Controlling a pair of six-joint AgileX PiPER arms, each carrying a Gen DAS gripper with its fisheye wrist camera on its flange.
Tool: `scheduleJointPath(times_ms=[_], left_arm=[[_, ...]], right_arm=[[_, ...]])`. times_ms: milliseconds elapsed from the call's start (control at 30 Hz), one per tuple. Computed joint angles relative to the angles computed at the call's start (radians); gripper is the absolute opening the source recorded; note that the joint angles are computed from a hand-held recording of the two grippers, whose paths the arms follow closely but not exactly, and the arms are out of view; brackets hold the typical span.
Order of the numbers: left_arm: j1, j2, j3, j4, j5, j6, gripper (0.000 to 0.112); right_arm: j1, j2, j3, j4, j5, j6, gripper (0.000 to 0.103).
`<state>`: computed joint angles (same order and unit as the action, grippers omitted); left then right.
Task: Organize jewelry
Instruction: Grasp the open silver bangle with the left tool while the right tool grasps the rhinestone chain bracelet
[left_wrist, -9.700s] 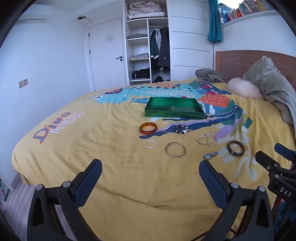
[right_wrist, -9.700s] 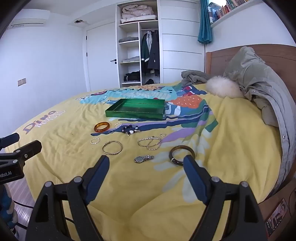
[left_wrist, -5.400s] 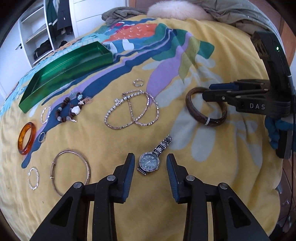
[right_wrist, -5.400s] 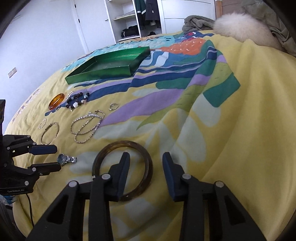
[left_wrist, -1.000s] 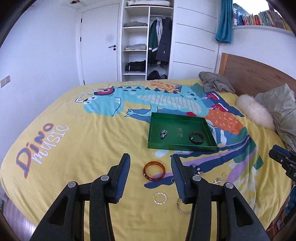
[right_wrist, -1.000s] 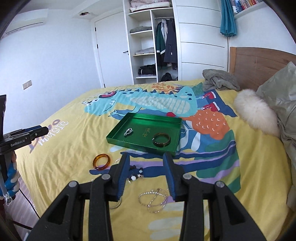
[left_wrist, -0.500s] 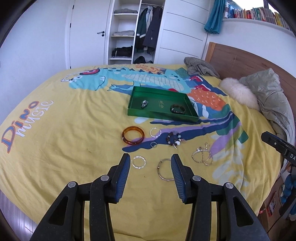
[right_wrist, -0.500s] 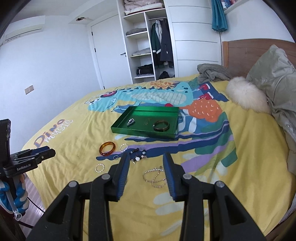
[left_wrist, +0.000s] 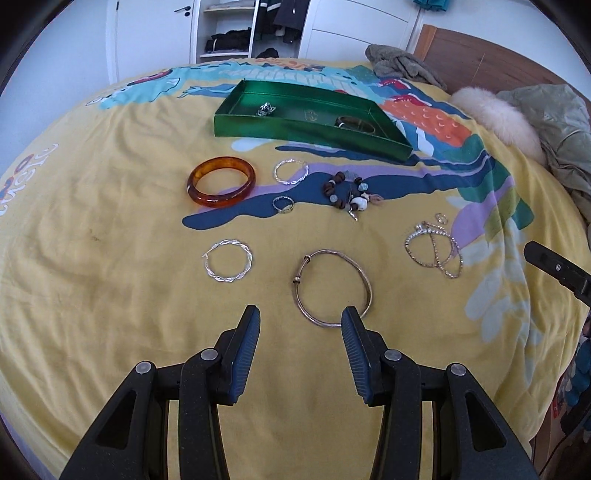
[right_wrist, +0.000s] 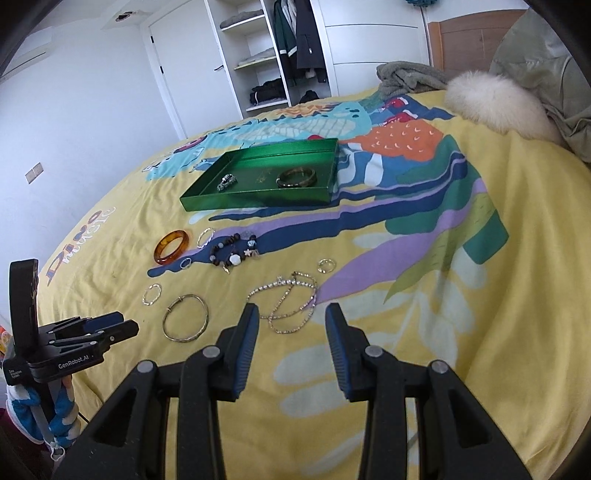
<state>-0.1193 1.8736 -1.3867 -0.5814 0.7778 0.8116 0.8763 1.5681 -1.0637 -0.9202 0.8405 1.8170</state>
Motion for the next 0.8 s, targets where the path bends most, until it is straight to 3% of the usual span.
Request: scheduleJointPath(times_ms=[100, 200, 433, 800], left_arm=[[-0.016, 0.054, -0.042, 0.022, 0.000, -0.030, 0.045], [-0.037, 0.097, -0.077, 0.044, -0.003, -0.052, 0.045], [-0.071, 0.160, -0.124, 0.069, -0.006, -0.061, 0.045], [-0.086, 0.171, -0.121, 0.079, -0.034, -0.038, 0.045]], right_arm=[[-0.057, 0.029, 0.017, 0.006, -0.079, -0.005, 0.036], [-0.110, 0.064, 0.027, 0.009, -0.151, -0.002, 0.044], [-0.221, 0.146, 0.022, 0.023, -0.294, -0.030, 0.044], [-0.290, 0.278, -0.072, 0.059, -0.394, -0.147, 0.050]])
